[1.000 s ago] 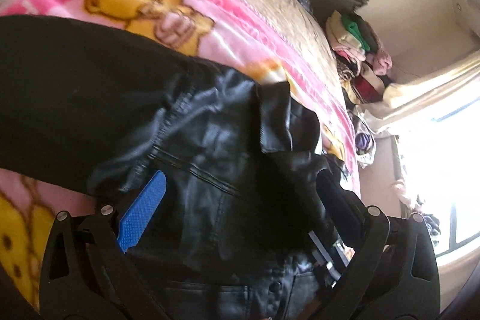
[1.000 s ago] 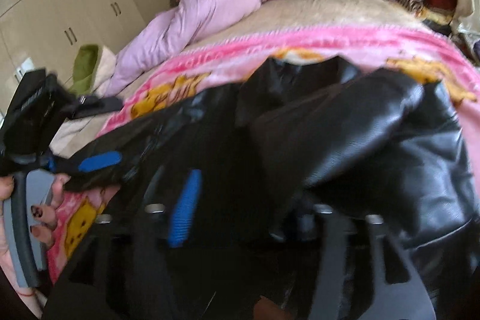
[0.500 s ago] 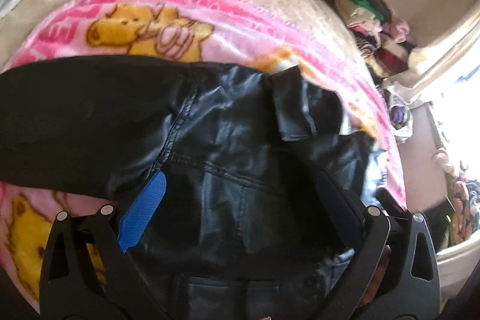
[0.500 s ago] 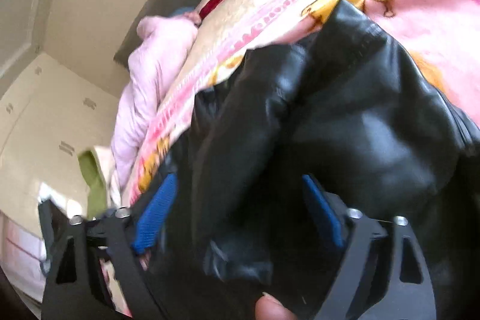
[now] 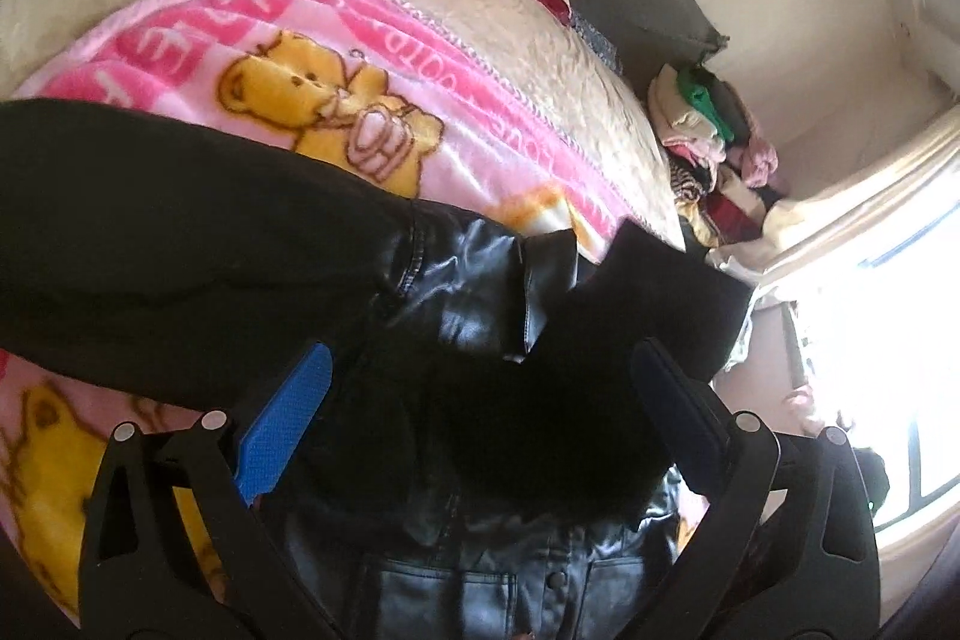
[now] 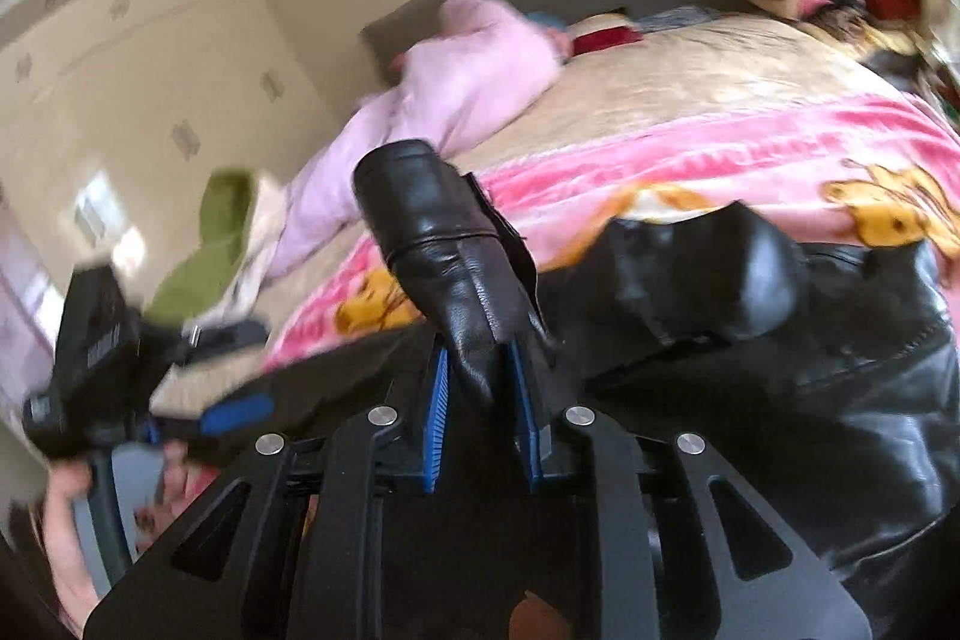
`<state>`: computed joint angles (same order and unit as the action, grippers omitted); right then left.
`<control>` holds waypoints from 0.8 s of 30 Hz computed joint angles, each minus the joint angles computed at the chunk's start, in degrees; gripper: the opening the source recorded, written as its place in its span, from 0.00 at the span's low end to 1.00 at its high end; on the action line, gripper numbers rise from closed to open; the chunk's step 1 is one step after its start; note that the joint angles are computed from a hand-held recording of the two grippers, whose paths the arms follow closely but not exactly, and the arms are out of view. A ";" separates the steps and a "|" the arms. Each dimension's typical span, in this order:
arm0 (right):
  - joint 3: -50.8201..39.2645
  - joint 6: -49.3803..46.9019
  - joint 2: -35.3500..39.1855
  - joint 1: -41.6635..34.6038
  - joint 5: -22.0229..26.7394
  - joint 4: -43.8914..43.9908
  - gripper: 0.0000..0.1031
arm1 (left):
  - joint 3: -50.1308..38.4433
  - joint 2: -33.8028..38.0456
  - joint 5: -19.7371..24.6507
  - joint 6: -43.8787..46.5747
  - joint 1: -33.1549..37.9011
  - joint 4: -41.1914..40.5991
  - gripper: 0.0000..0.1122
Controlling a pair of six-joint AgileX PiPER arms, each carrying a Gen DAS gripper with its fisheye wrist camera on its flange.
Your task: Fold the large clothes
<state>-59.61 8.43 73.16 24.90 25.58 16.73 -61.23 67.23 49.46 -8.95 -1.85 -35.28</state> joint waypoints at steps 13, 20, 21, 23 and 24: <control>5.30 -5.61 -8.36 -2.51 7.69 1.66 0.69 | 5.26 2.15 1.64 7.23 2.02 -6.81 0.83; 9.99 -10.21 -12.58 -13.60 8.97 4.42 0.69 | 8.71 0.91 -1.58 2.04 -3.54 -0.89 0.62; 10.50 -11.27 -12.55 -15.01 8.98 5.43 0.69 | 9.11 0.87 -1.97 1.71 -4.51 -0.98 0.58; 11.87 -13.83 -13.00 -18.58 9.44 7.77 0.69 | 9.51 1.05 -3.01 2.27 -6.23 -2.23 0.50; 12.60 -15.48 -13.14 -20.20 9.45 9.35 0.69 | 9.08 1.43 -3.47 1.51 -7.60 -1.19 0.49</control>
